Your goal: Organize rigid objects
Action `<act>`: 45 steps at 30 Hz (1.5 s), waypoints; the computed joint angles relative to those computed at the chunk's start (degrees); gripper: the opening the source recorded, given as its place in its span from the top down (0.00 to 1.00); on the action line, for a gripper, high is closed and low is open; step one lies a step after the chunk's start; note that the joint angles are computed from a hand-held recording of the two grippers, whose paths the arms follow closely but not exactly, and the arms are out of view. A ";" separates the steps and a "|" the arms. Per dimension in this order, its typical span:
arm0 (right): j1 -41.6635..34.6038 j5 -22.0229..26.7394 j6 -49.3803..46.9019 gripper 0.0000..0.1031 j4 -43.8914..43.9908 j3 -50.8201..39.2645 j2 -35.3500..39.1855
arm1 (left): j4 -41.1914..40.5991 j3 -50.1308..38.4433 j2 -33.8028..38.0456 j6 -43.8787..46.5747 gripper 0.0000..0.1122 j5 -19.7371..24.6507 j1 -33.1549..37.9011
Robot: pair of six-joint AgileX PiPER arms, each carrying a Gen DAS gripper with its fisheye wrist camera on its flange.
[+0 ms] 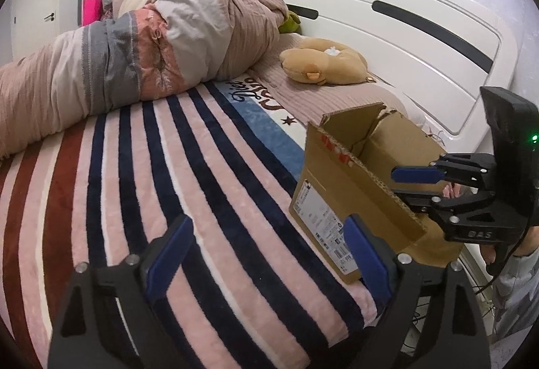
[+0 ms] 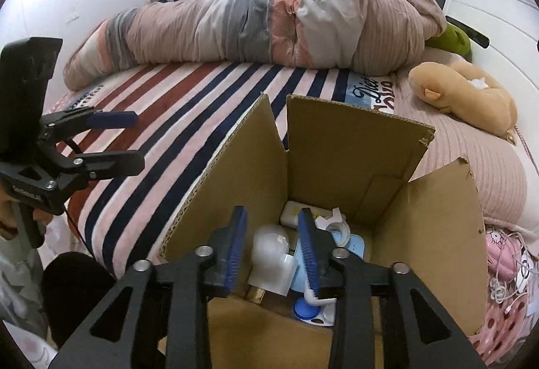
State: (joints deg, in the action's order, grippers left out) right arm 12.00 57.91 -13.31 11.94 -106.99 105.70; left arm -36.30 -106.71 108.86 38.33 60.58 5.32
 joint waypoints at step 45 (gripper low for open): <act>-5.80 -22.24 -45.32 0.00 40.70 23.70 -13.49 | 23.16 23.55 -17.15 -27.87 0.09 -30.53 -5.32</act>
State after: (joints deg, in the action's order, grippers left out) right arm 6.20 35.67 -58.64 52.64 -83.28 92.21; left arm -13.14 -83.17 91.70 10.46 30.05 0.00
